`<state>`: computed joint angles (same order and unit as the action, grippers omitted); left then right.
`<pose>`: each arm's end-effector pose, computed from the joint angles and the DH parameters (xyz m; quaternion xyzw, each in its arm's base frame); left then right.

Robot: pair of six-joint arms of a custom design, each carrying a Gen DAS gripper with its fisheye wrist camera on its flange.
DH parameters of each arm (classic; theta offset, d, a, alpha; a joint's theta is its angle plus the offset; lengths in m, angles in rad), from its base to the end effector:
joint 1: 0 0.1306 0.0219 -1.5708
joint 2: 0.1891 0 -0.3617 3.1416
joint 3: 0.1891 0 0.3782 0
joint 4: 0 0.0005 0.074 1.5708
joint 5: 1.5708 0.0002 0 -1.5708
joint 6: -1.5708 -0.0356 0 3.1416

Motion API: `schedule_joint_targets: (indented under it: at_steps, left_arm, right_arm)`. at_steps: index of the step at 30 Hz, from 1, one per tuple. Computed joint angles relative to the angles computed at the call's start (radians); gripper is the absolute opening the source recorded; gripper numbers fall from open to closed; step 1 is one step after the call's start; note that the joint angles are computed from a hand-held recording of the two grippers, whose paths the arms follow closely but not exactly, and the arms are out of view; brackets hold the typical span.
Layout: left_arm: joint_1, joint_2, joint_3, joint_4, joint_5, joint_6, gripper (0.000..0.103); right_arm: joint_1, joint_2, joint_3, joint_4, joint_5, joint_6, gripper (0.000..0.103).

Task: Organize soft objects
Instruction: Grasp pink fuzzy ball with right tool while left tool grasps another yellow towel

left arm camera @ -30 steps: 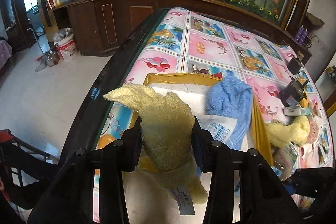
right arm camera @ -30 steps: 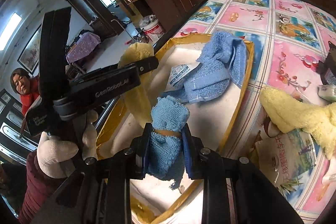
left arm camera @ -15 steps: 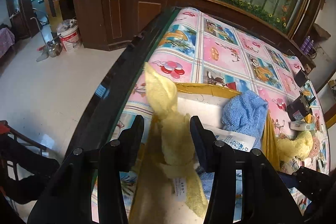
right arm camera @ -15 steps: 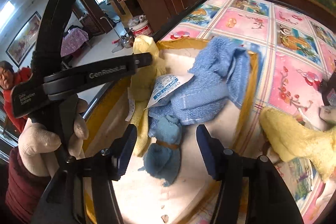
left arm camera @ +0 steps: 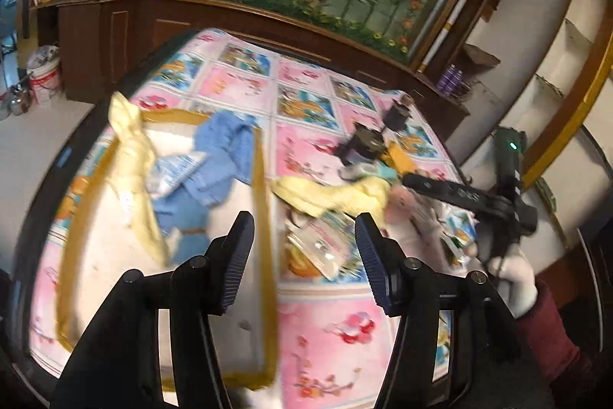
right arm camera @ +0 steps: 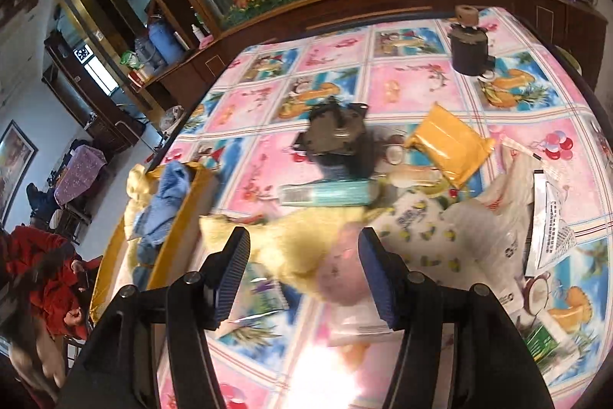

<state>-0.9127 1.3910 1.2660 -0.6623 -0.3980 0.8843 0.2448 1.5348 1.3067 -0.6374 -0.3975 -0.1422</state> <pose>0.3015 -0.3683 0.3693 -0.0626 0.9070 -0.1790 0.3760 0.4960 0.1376 0.3211 -0.1153 0.9153 0.2469 0.2966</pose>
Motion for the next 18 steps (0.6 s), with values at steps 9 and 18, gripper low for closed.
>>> schedule_joint_targets:
  at_steps: [9, 18]
  left_arm:
    - [-0.057, 0.105, 0.058, -0.003, 0.060, 0.069, 0.055]
    - [-0.062, 0.098, 0.033, 0.017, 0.033, 0.089, 0.055]
  right_arm:
    - [0.008, 0.066, 0.050, -0.121, -0.126, 0.113, 0.059]
    - [0.027, -0.029, -0.022, -0.099, 0.001, 0.244, 0.059]
